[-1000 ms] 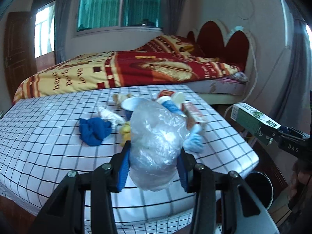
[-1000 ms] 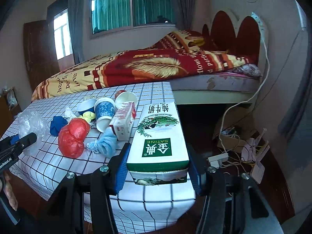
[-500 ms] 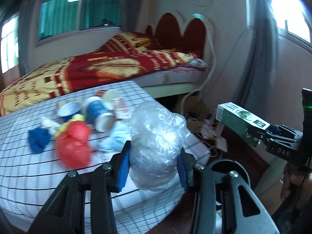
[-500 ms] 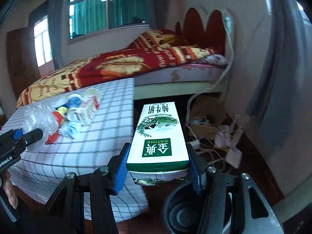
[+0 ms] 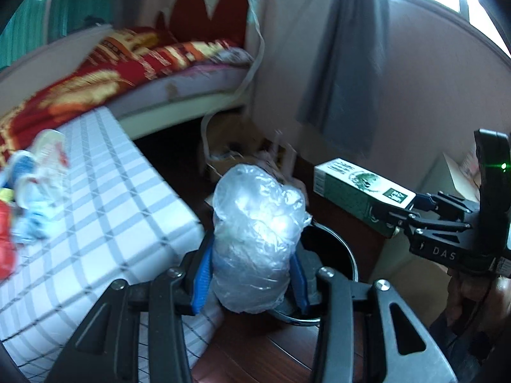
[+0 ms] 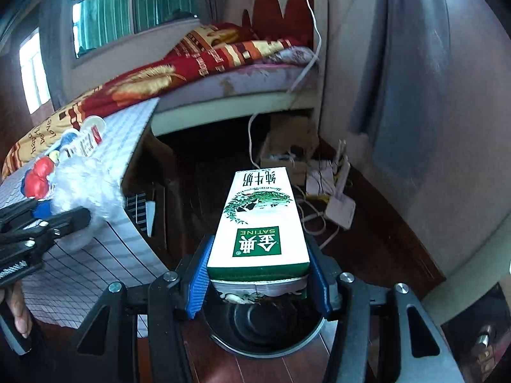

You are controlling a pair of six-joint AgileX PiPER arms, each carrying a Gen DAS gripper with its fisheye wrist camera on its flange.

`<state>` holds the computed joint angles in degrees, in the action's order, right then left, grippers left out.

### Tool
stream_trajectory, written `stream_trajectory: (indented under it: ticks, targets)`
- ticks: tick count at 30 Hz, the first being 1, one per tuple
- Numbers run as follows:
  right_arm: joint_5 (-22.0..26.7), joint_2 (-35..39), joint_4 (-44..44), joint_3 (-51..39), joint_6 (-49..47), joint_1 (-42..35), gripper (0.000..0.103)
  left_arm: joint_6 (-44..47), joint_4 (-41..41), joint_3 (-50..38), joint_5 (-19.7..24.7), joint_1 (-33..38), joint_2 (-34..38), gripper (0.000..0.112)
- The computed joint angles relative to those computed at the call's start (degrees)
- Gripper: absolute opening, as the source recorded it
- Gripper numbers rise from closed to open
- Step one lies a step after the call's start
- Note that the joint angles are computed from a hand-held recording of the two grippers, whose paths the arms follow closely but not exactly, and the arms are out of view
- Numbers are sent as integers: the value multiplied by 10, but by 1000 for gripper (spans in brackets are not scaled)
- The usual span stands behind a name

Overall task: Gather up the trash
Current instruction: 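Carry the carton and plastic bag over the black bucket and release both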

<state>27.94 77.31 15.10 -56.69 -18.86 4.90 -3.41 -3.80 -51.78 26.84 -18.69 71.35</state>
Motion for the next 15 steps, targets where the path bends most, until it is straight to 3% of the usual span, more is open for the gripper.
stream_trajectory:
  ticks: [3,8,15]
  targets:
    - [7,8,77,20,-102,-42,56,2,-10,-4,-13,-32,46,44]
    - [20,45,169,38,-251,-90,56,96,-111,-20,-22,-38,134,44]
    - [38,147,223,28,-388,-126,57,161,-175,-61,-4,-38,229,45]
